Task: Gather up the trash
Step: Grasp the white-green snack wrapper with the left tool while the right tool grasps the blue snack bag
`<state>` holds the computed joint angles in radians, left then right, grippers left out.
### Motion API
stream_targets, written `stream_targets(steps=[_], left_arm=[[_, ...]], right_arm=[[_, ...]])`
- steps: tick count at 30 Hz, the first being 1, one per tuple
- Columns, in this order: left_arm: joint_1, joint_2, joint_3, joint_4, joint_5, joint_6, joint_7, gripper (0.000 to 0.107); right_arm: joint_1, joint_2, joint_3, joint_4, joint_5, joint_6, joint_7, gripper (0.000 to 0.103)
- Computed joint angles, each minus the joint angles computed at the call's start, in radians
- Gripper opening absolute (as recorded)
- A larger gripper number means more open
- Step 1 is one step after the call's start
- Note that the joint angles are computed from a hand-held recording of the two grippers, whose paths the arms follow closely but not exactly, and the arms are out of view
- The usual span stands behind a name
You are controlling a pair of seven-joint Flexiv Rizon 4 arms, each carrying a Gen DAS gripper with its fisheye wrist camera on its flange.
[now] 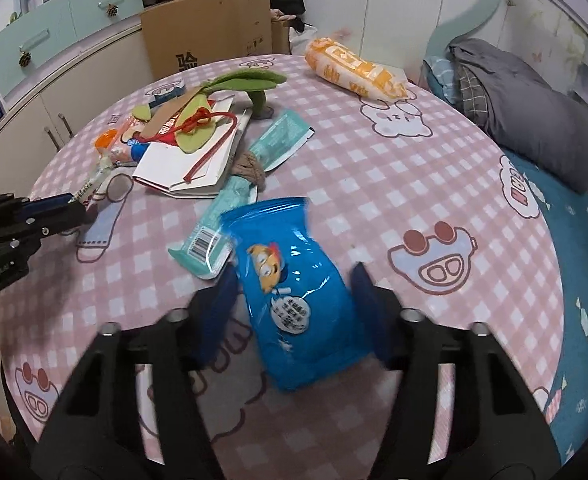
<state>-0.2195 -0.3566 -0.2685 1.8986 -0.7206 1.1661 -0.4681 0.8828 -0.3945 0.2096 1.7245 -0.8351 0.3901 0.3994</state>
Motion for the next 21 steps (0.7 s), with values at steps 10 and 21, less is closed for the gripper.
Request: stream_targets(steps=[10,21], left_arm=[[0.017,0.047,0.001,0.042,-0.115,-0.029,0.080,0.016],[0.029,0.075,0.046,0.044,-0.233,-0.093,0.162,0.016]], right_arm=[[0.054,-0.038,-0.004,-0.071,0.004,-0.110,0.002,0.037],[0.109,-0.066,-0.022,-0.121,-0.018,-0.193,0.132,0.033]])
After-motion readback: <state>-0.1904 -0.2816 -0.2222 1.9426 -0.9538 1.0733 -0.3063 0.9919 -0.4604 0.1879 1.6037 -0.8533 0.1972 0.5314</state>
